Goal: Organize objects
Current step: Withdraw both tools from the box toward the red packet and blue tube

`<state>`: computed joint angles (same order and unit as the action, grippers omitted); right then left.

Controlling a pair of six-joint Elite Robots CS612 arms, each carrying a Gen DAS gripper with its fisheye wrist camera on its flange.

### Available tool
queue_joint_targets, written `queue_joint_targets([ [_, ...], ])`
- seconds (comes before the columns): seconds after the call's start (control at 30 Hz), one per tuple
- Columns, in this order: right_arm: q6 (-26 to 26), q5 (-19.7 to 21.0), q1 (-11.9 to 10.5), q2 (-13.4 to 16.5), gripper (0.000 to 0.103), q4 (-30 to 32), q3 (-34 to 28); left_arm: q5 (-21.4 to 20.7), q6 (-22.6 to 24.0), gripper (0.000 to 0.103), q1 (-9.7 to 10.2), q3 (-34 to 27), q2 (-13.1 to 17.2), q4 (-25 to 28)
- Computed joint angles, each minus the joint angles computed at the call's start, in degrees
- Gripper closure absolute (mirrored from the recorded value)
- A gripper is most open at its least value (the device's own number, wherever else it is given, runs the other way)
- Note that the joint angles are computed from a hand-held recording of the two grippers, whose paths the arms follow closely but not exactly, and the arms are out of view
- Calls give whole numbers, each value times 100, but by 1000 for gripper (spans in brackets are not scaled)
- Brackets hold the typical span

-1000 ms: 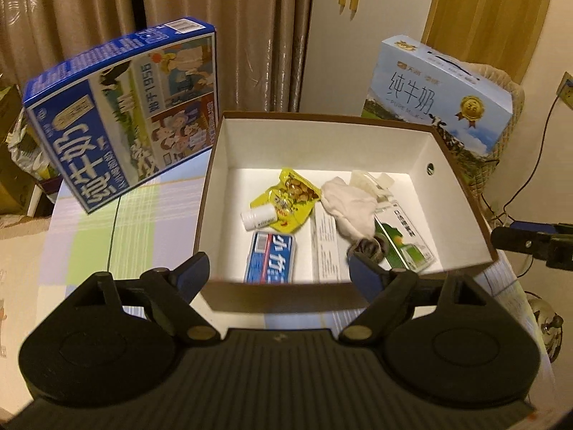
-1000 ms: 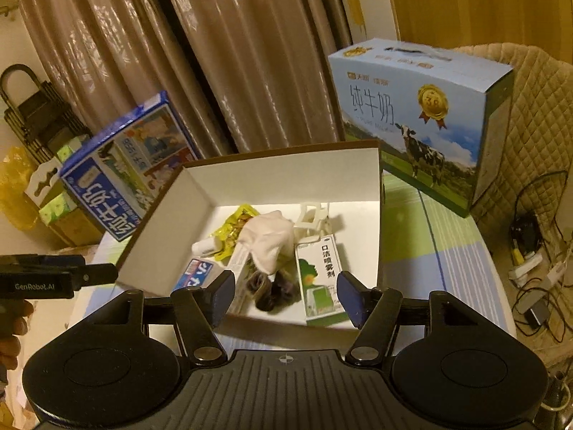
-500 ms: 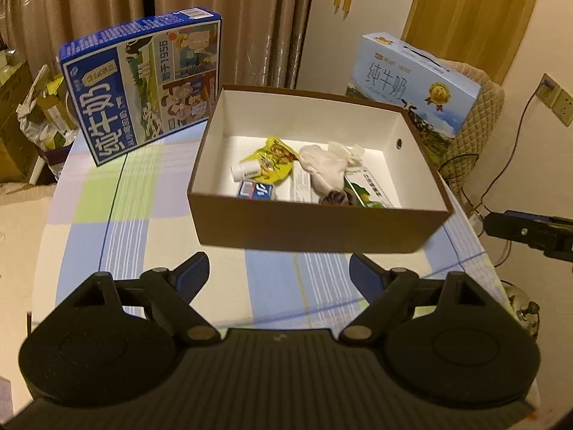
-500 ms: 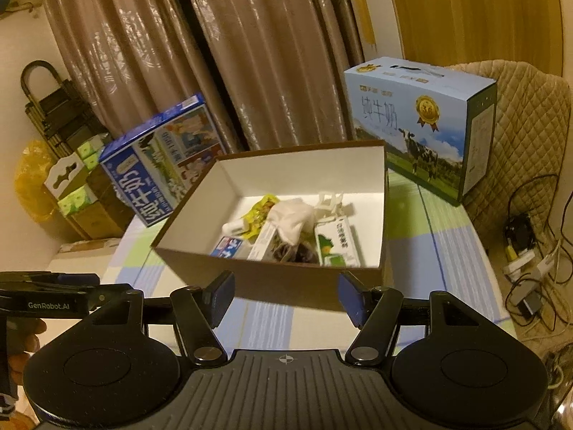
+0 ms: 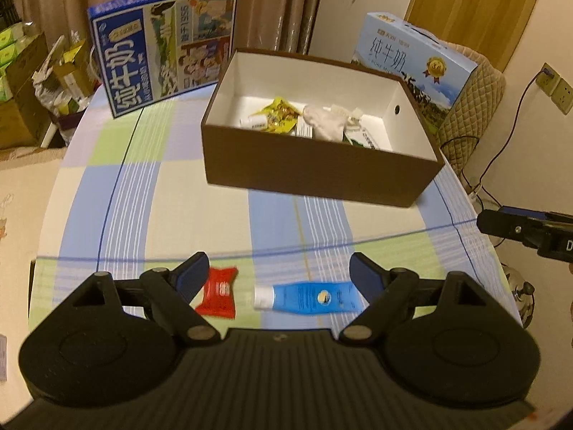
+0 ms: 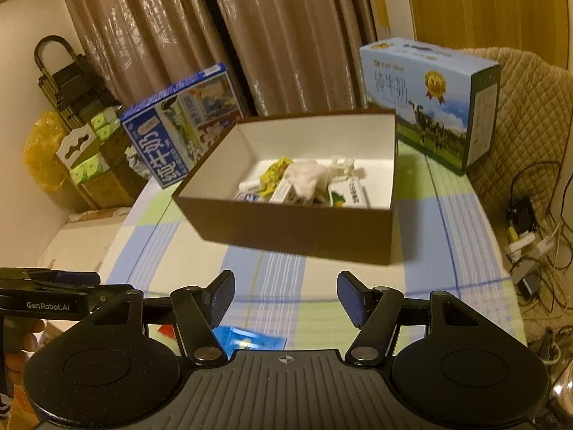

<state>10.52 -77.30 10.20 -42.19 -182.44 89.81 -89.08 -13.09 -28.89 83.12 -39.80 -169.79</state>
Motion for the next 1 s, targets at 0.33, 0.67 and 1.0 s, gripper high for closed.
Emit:
queue_joint_targets([
  [0.33, -228, 191, 24, -41, 42, 138, 199, 147, -282, 15, -48, 353, -128, -27],
  [0.67, -782, 303, 78, -20, 42, 330, 275, 212, -474, 15, -88, 461, -134, 79],
  [1.0, -878, 310, 95, 70, 42, 617, 204, 228, -405, 15, -108, 511, -105, 199],
])
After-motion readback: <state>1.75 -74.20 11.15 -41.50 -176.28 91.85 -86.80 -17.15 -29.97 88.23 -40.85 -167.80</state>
